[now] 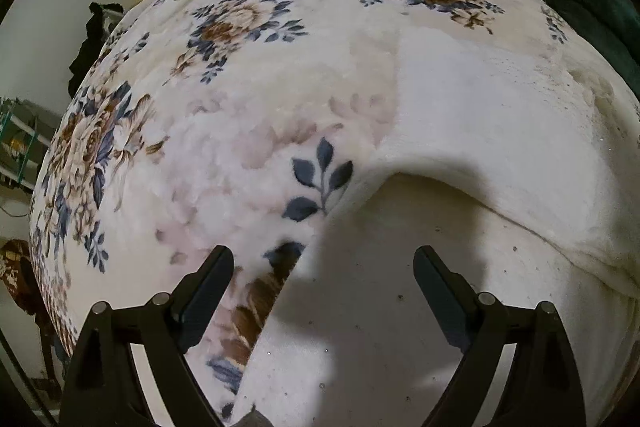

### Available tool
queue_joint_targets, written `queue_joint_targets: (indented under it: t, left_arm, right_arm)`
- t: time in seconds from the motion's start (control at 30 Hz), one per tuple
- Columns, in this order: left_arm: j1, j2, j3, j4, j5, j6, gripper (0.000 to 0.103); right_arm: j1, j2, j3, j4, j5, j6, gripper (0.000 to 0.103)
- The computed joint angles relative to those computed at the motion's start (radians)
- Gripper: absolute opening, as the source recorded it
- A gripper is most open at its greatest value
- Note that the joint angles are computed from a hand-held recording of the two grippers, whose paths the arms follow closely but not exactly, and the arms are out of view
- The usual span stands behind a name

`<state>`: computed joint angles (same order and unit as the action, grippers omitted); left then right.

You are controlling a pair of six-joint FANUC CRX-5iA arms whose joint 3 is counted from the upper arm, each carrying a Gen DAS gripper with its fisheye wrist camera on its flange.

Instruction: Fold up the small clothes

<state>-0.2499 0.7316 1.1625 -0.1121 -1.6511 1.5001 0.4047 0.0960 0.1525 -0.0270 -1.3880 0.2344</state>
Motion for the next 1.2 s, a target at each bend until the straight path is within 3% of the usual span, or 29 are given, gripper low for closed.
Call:
queue_joint_targets:
  t: [0.1, 0.17, 0.23, 0.27, 0.3, 0.4, 0.5, 0.53, 0.57, 0.63, 0.8, 0.9, 1.0, 1.07, 1.1, 1.13, 1.2]
  left_arm:
    - [0.004, -0.017, -0.028, 0.002, 0.023, -0.012, 0.092]
    - [0.006, -0.024, -0.041, -0.007, 0.03, -0.024, 0.092]
    - [0.012, -0.024, -0.037, -0.001, 0.016, -0.034, 0.092]
    - [0.018, -0.034, -0.05, 0.012, 0.023, -0.036, 0.092]
    - [0.023, -0.055, -0.08, 0.03, 0.042, -0.046, 0.092]
    - [0.03, -0.096, -0.134, 0.069, 0.06, -0.084, 0.092]
    - [0.036, -0.16, -0.227, 0.125, 0.08, -0.136, 0.092]
    - [0.033, -0.194, -0.272, 0.131, 0.098, -0.159, 0.092]
    - [0.029, -0.214, -0.299, 0.137, 0.102, -0.18, 0.101]
    - [0.015, -0.263, -0.36, 0.123, 0.103, -0.203, 0.103]
    - [-0.042, -0.362, -0.487, 0.037, 0.073, -0.128, 0.103]
    - [-0.112, -0.426, -0.557, -0.07, 0.058, -0.006, 0.103]
    - [-0.207, -0.456, -0.589, -0.17, 0.016, 0.127, 0.103]
    - [-0.25, -0.456, -0.592, -0.201, -0.02, 0.18, 0.103]
    - [-0.277, -0.454, -0.594, -0.211, -0.037, 0.212, 0.103]
    - [-0.289, -0.454, -0.596, -0.21, -0.042, 0.225, 0.103]
    - [-0.319, -0.449, -0.595, -0.21, -0.054, 0.248, 0.103]
  right_arm:
    - [0.035, -0.025, -0.034, 0.138, -0.005, -0.069, 0.008]
    - [-0.009, -0.011, -0.018, 0.052, -0.01, 0.001, 0.009]
    - [-0.069, 0.008, 0.021, -0.087, -0.05, 0.09, 0.018]
    - [-0.065, -0.006, 0.016, -0.09, -0.058, 0.085, 0.018]
    - [-0.05, -0.038, 0.0, -0.067, -0.053, 0.055, 0.018]
    - [-0.003, -0.198, -0.092, -0.043, -0.011, -0.12, 0.037]
    - [0.059, -0.352, -0.172, -0.022, 0.002, -0.316, 0.046]
    - [0.072, -0.391, -0.186, -0.02, -0.002, -0.354, 0.048]
    - [0.077, -0.41, -0.19, -0.019, -0.001, -0.368, 0.05]
    - [0.073, -0.455, -0.221, -0.033, 0.016, -0.366, 0.057]
    - [-0.156, -0.421, -0.263, -0.2, 0.105, -0.051, 0.057]
    - [-0.311, -0.306, -0.254, -0.334, 0.217, 0.204, 0.057]
    - [-0.399, -0.192, -0.214, -0.44, 0.251, 0.377, 0.057]
    - [-0.44, -0.144, -0.197, -0.514, 0.271, 0.468, 0.055]
    - [-0.453, -0.119, -0.188, -0.54, 0.276, 0.511, 0.046]
    - [-0.457, -0.102, -0.177, -0.551, 0.269, 0.545, 0.014]
    - [-0.449, -0.072, -0.15, -0.538, 0.239, 0.589, 0.007]
